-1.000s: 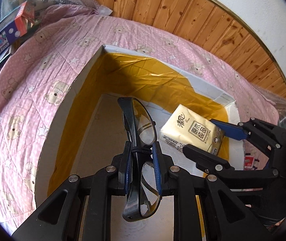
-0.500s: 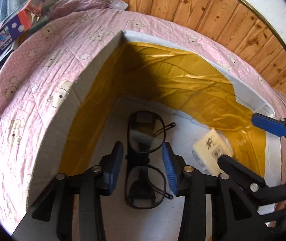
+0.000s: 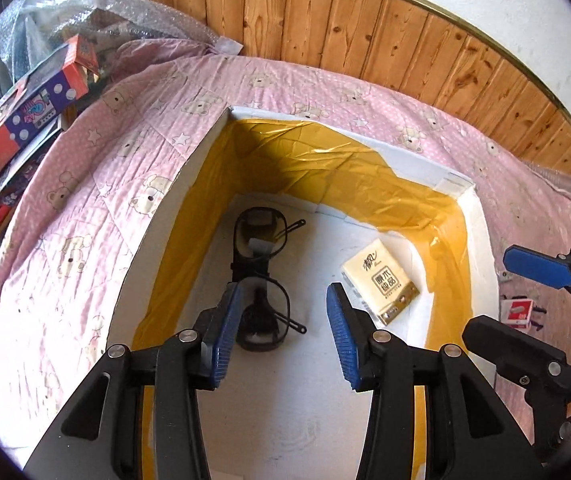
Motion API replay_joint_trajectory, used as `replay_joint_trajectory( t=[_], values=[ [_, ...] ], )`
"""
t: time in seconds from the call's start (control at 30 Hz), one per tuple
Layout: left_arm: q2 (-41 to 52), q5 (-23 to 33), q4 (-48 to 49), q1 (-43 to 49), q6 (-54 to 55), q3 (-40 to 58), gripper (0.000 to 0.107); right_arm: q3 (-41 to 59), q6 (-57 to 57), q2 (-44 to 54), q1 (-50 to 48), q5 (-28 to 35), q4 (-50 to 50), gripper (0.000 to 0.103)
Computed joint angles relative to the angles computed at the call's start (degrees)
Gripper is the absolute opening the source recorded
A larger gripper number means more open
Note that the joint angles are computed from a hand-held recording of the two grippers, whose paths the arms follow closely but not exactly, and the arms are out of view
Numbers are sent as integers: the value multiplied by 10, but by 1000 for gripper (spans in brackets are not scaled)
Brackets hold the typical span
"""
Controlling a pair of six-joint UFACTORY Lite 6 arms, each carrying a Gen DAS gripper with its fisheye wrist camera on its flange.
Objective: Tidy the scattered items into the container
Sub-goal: 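Lower and release the glasses and tissue pack into the box with both grippers, then move both grippers back toward the remaining scattered items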
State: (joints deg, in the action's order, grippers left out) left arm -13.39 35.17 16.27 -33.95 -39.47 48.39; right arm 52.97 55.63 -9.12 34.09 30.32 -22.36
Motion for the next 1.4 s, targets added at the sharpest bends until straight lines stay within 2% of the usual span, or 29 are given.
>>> replay_joint_trajectory(
  t=[0.13, 0.4, 0.5, 0.67, 0.8, 0.93, 1.1, 1.27, 1.4],
  values=[
    [-82, 65, 58, -82, -81, -30, 46, -54, 127, -66, 72, 15, -64, 80],
    [-189, 200, 132, -268, -245, -55, 46, -105, 433, -157, 279, 134, -235, 80],
    [-227, 250, 154, -349, -320, -68, 47, -128, 566, -173, 373, 184, -300, 80],
    [-288, 344, 189, -514, -478, -106, 46, -174, 753, -162, 495, 226, -359, 80],
    [-277, 458, 223, -721, -653, -104, 46, -209, 929, -149, 620, 294, -396, 80],
    [-203, 528, 235, -870, -757, -58, 46, -217, 1061, -117, 741, 374, -394, 80],
    [-102, 537, 254, -949, -798, 19, 47, -197, 1129, -76, 854, 458, -342, 80],
    [-16, 510, 268, -964, -798, 85, 49, -185, 1197, -48, 944, 517, -293, 80],
    [36, 486, 268, -961, -798, 118, 49, -162, 1234, -9, 986, 538, -257, 80]
  ],
)
